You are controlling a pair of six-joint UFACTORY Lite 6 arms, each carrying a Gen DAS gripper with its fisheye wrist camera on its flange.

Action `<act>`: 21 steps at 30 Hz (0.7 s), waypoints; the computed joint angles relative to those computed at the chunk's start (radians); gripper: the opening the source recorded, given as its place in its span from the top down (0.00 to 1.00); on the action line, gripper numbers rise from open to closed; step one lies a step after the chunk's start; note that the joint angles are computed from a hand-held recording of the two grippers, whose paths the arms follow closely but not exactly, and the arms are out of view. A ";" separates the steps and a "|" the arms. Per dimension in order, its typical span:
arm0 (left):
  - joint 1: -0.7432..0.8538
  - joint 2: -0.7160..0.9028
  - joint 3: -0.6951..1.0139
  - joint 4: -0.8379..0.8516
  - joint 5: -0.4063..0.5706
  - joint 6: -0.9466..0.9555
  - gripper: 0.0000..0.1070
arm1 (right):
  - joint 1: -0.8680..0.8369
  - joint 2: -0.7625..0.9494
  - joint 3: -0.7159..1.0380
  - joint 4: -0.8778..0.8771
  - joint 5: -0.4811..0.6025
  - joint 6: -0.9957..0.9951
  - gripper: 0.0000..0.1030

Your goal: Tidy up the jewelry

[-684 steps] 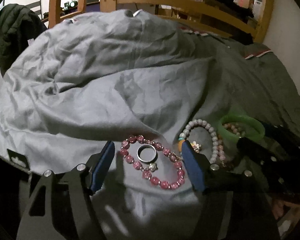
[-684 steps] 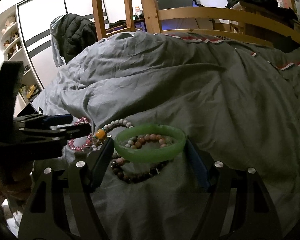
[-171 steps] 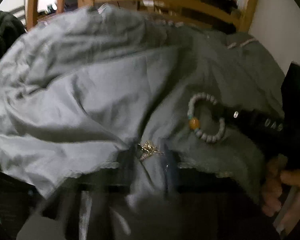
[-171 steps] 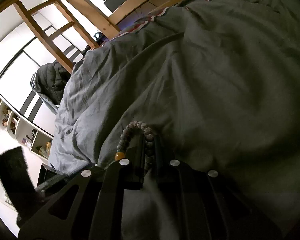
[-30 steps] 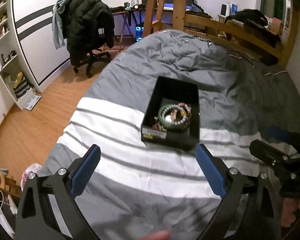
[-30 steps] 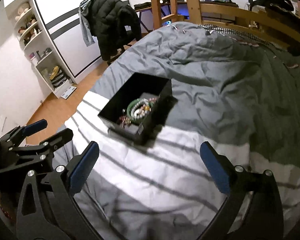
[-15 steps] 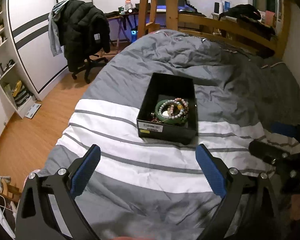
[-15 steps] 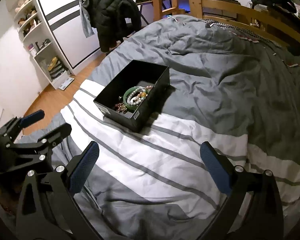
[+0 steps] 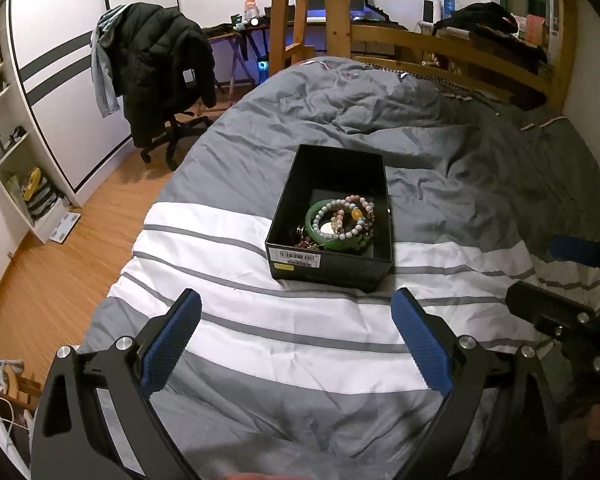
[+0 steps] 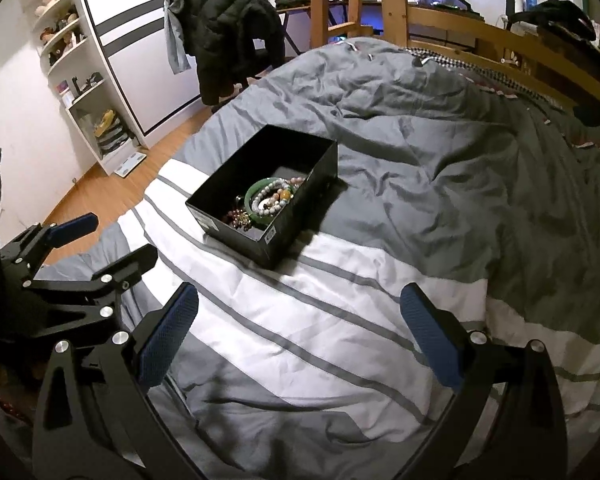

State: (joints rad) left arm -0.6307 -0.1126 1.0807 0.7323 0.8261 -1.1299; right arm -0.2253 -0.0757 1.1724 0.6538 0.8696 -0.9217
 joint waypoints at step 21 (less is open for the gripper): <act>0.015 0.043 0.024 -0.041 0.001 0.035 0.12 | 0.022 -0.025 -0.025 -0.010 0.000 0.001 0.03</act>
